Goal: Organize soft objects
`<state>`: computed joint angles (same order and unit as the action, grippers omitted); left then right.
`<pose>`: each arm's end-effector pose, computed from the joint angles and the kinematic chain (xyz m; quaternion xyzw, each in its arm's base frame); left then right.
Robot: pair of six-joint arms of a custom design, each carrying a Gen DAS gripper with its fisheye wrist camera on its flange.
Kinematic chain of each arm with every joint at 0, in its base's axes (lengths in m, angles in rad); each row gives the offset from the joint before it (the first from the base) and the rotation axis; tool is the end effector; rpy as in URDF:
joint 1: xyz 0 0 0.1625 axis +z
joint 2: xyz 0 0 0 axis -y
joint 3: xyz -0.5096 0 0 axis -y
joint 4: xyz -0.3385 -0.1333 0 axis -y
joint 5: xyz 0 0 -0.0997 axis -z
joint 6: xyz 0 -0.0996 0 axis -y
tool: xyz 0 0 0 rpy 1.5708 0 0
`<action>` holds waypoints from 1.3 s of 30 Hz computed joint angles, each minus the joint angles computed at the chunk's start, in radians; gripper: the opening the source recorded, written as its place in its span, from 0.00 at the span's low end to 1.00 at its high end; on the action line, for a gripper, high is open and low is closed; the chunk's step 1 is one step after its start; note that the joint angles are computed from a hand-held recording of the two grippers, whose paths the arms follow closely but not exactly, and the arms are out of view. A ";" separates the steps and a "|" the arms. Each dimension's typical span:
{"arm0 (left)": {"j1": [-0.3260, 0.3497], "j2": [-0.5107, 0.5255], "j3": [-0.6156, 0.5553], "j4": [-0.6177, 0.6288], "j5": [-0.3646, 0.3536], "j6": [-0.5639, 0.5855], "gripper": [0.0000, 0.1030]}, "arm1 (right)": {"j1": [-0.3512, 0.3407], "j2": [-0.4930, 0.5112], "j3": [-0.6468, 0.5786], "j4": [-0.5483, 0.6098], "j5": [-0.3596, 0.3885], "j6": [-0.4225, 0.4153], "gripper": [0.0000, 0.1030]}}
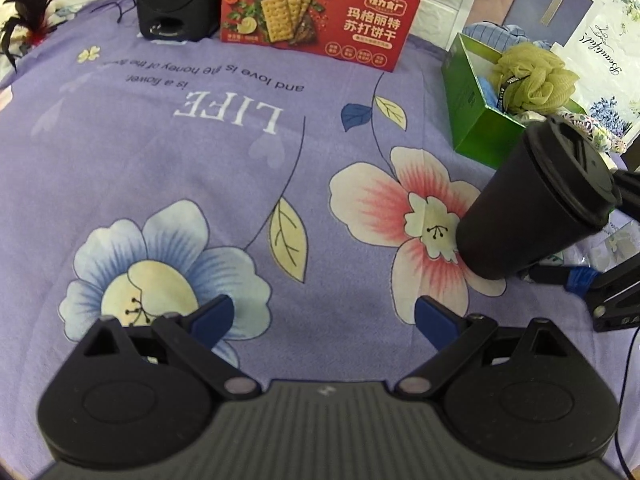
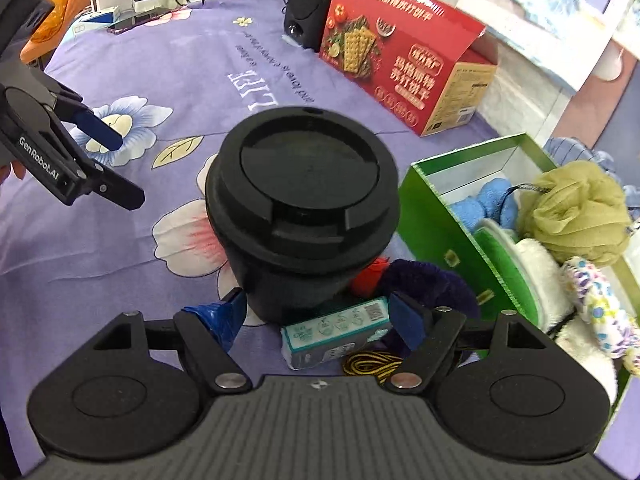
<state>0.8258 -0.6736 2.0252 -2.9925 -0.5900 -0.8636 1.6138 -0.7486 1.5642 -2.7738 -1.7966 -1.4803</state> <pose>-0.2312 -0.5693 0.1017 -0.0687 0.8791 -0.3605 0.3042 0.1425 -0.7289 0.2107 0.6572 -0.7206 0.0712 0.2091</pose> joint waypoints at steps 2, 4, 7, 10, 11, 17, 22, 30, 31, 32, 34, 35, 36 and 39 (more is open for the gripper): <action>-0.001 -0.003 0.005 0.005 0.003 -0.010 0.93 | -0.005 -0.004 0.015 -0.017 0.006 -0.030 0.64; -0.005 -0.006 0.008 0.012 0.012 -0.019 0.93 | -0.004 -0.021 0.022 0.023 0.001 -0.012 0.64; -0.003 -0.008 0.008 0.014 0.008 -0.032 0.93 | -0.008 -0.059 0.028 0.139 0.001 0.012 0.62; -0.011 -0.008 0.010 0.004 0.006 -0.024 0.93 | -0.012 -0.096 0.040 0.176 0.051 0.051 0.63; -0.012 -0.008 0.009 0.002 0.004 -0.021 0.93 | -0.009 -0.095 0.060 0.104 0.056 0.034 0.63; -0.029 -0.004 0.007 0.015 0.016 -0.005 0.93 | 0.027 -0.010 0.036 -0.063 -0.089 -0.180 0.63; -0.012 -0.005 0.012 -0.017 -0.009 -0.002 0.93 | 0.054 0.035 -0.059 0.008 -0.145 -0.214 0.63; -0.005 -0.017 0.028 -0.028 -0.005 -0.005 0.93 | 0.064 0.087 -0.182 0.274 -0.255 -0.107 0.65; -0.007 -0.020 0.032 -0.032 -0.002 -0.008 0.93 | 0.061 0.078 -0.177 0.306 -0.258 -0.089 0.65; -0.009 -0.021 0.037 -0.038 0.002 -0.009 0.93 | 0.056 0.062 -0.167 0.345 -0.249 -0.062 0.65; -0.012 -0.024 0.042 -0.043 0.006 -0.007 0.93 | 0.039 0.016 -0.138 0.449 -0.206 0.019 0.63; -0.014 -0.025 0.043 -0.045 0.007 -0.008 0.93 | 0.028 -0.010 -0.111 0.474 -0.182 0.050 0.63; -0.016 -0.025 0.044 -0.048 0.007 -0.009 0.93 | 0.016 -0.038 -0.071 0.473 -0.157 0.070 0.63; -0.026 -0.020 0.043 -0.057 -0.001 0.003 0.93 | -0.025 -0.127 0.114 0.252 -0.075 0.046 0.63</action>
<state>0.8003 -0.6932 2.0679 -3.0499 -0.5909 -0.8607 1.5885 -0.8756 1.6779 -2.5221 -1.8714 -1.4341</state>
